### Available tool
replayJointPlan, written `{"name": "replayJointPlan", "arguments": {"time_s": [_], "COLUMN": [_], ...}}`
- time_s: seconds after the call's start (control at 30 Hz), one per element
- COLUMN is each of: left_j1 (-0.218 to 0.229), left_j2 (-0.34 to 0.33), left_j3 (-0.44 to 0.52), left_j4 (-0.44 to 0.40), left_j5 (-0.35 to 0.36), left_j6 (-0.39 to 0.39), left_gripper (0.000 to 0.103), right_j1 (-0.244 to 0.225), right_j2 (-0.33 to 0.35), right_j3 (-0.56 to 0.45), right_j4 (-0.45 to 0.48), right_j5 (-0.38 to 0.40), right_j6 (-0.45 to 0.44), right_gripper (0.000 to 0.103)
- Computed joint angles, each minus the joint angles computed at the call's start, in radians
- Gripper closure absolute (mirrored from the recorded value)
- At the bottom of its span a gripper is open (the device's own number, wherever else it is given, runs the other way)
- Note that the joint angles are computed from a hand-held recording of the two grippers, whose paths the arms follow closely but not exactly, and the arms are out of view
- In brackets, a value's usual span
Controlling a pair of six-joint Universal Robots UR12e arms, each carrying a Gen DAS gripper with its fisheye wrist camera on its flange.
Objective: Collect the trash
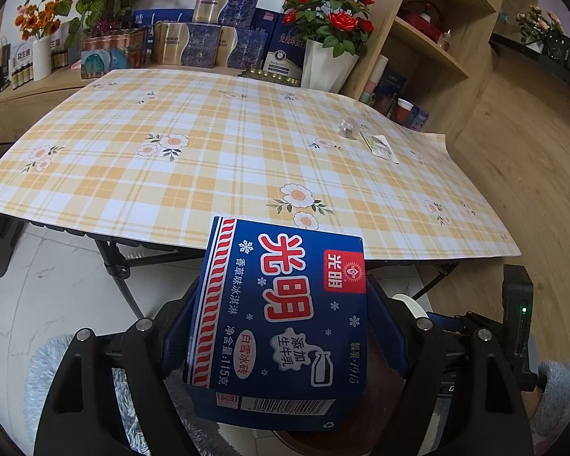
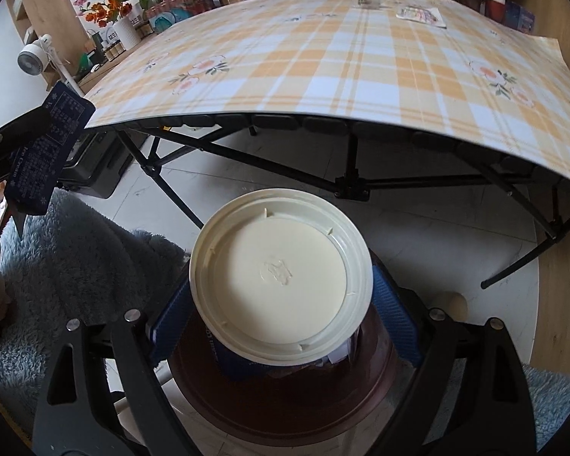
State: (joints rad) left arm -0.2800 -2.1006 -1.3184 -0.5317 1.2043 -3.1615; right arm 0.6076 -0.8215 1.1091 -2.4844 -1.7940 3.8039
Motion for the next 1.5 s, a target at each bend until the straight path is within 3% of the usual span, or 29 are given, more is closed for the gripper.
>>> {"name": "replayJointPlan", "arguments": {"time_s": [0.23,0.43,0.57,0.7,0.87,0.93,1.1,1.3,1.5], "left_j1": [0.000,-0.003,-0.008,-0.015,-0.032,-0.041,-0.059,-0.078,-0.082], "left_j2": [-0.008,-0.007,-0.008,-0.008,-0.011,-0.018,-0.039,-0.052,-0.061], "left_j3": [0.013,0.013,0.015,0.019,0.039,0.055,0.078,0.076,0.088], "left_j4": [-0.020,-0.027,-0.032,-0.046,-0.065,-0.082,-0.122,-0.244,-0.284], "left_j5": [-0.003,0.004,0.011,0.019,0.013,-0.010,-0.068,-0.060,-0.070], "left_j6": [0.001,0.016,0.034,0.069,0.160,0.193,0.192,0.293,0.335], "left_gripper": [0.025,0.025,0.025,0.025,0.025,0.025,0.025,0.025,0.025], "right_j1": [-0.001,0.004,0.017,0.037,0.041,0.037,0.032,0.030,0.029], "right_j2": [0.002,-0.014,-0.027,-0.032,-0.054,-0.064,-0.077,-0.078,-0.069], "right_j3": [-0.004,0.020,0.042,0.043,0.075,0.089,0.109,0.115,0.102], "right_j4": [0.008,-0.048,-0.108,-0.118,-0.100,-0.083,-0.043,-0.033,-0.030], "right_j5": [0.004,-0.050,-0.157,-0.343,-0.493,-0.513,-0.527,-0.512,-0.494], "right_j6": [0.007,0.016,0.035,0.058,0.175,0.223,0.310,0.314,0.304], "right_gripper": [0.011,0.010,0.009,0.007,0.006,0.006,0.006,0.006,0.006]}}
